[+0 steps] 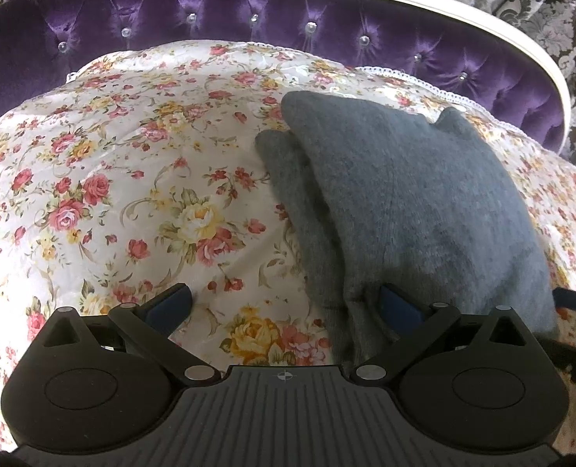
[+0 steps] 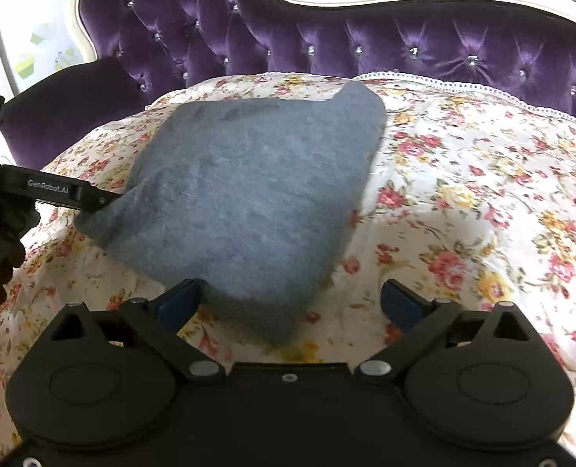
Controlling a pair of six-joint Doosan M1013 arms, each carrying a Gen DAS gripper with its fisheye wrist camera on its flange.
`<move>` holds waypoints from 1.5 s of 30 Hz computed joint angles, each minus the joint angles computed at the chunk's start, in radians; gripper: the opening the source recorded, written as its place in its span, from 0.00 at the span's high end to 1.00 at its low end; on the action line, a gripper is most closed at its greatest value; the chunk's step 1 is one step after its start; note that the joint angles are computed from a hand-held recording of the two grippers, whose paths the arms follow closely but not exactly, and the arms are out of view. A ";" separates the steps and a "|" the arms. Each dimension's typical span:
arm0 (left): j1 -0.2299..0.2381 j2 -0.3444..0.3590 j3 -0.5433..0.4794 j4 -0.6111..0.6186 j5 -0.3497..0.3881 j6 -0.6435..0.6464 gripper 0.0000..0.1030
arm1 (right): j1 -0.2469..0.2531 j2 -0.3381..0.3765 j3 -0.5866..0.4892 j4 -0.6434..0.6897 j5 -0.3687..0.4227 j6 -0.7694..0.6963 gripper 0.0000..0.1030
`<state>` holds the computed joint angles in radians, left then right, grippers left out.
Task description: Fold small clothes
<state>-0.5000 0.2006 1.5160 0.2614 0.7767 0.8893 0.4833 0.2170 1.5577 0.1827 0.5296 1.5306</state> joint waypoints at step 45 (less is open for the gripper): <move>0.023 -0.022 0.064 -0.143 -0.217 -0.029 0.00 | -0.044 0.037 -0.035 0.354 -0.031 -0.114 0.00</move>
<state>-0.4771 0.1791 1.5795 0.1187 0.5594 0.8600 0.4389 0.2539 1.5225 0.5366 0.4985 1.4168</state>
